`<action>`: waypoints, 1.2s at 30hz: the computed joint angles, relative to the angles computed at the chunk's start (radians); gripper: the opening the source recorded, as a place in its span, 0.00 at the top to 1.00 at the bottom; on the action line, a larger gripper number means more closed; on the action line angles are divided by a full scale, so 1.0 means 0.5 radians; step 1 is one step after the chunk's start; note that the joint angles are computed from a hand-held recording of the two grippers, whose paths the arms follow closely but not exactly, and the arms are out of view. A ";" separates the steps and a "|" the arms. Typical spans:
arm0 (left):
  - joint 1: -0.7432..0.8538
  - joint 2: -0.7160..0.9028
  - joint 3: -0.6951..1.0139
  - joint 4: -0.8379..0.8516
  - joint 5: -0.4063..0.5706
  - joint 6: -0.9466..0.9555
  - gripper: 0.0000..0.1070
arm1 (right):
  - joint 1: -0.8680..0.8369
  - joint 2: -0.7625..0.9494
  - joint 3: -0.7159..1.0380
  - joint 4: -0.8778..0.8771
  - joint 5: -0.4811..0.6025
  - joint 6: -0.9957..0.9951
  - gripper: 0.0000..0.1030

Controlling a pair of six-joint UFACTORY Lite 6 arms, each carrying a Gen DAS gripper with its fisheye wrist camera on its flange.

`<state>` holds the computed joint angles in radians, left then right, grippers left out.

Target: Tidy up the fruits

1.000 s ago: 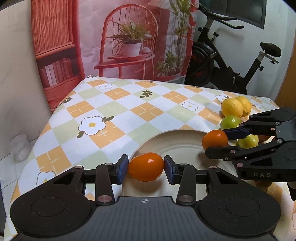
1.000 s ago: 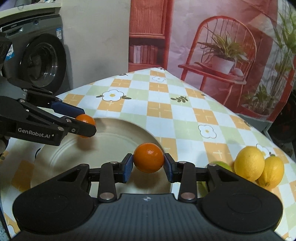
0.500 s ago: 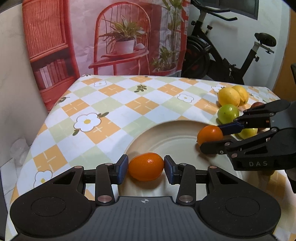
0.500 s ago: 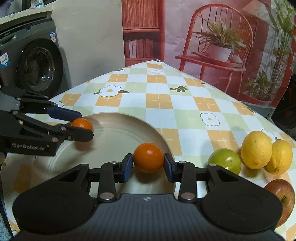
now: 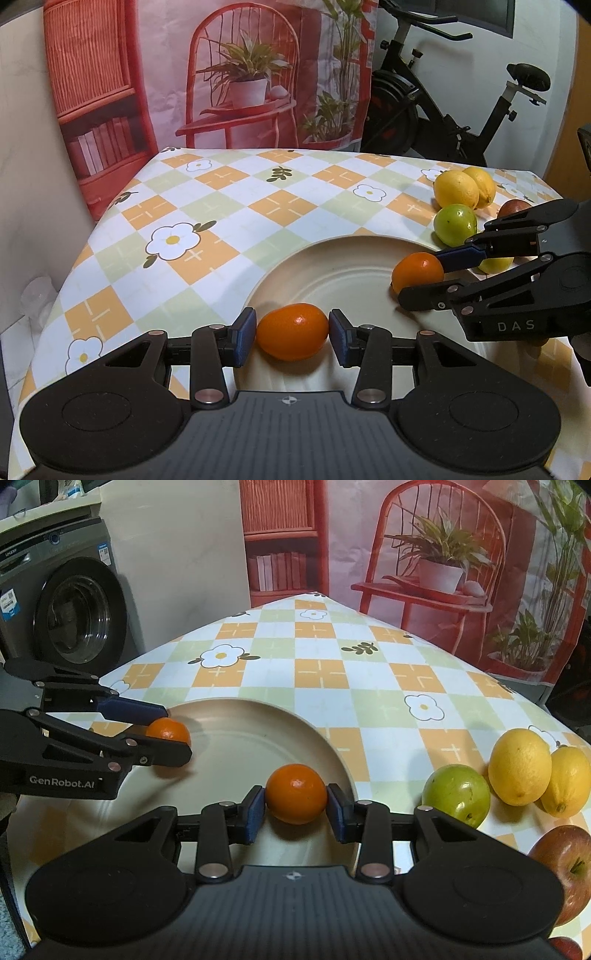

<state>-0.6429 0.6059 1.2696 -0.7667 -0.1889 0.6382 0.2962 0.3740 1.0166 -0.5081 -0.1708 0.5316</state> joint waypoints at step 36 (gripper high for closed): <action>-0.283 -0.304 -0.195 -0.375 -0.166 0.016 0.53 | -0.018 -0.896 -0.805 0.665 -0.208 -0.425 0.55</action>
